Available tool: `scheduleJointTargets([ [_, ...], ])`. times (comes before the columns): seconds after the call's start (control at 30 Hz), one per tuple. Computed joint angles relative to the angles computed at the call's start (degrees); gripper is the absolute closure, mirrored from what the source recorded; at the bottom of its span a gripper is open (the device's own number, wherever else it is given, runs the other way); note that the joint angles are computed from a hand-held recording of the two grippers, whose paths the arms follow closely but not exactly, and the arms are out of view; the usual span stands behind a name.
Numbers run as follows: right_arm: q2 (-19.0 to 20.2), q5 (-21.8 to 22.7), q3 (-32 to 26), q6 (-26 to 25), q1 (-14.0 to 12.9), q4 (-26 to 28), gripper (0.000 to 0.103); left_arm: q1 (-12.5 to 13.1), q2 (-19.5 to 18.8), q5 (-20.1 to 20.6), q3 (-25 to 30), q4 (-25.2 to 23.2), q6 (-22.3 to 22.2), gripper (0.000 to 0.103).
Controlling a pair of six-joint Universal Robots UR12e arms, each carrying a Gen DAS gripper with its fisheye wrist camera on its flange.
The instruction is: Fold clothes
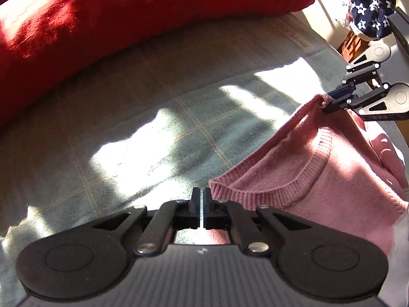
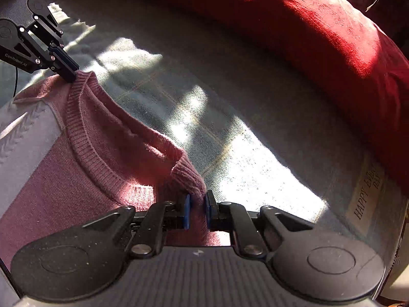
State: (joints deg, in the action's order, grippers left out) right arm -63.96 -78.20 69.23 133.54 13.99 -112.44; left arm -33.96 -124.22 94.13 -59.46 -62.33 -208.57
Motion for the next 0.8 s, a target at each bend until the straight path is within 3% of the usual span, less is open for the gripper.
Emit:
scheduleJointTargets([
  [0.13,0.69,-0.56,1.16,5.54,-0.04,-1.16,0.088,0.72,-1.02,-0.73,-0.32,1.66,-4.99,0.102],
  [0.27,-0.81,0.33,2.98,7.42,-0.43,-3.78,0.070,0.14,0.18,0.16,-1.46,0.91,-6.02,0.101],
  [0.33,-2.04,1.71,3.71,7.79,-0.67,-3.57,0.065,-0.39,1.36,0.58,-2.33,-0.29,-7.41,0.097],
  [0.53,-4.76,5.51,5.61,10.04,-0.50,-0.18,0.062,-2.54,5.13,0.38,-5.78,-2.91,-15.62,0.076],
  [0.6,-5.58,6.55,6.51,10.49,-0.08,1.51,0.062,-3.54,5.94,0.65,-6.33,-3.86,-18.14,0.059],
  [0.8,-8.76,8.98,9.25,11.99,0.55,6.96,0.056,-6.86,7.11,2.71,-5.74,-8.05,-25.65,0.038],
])
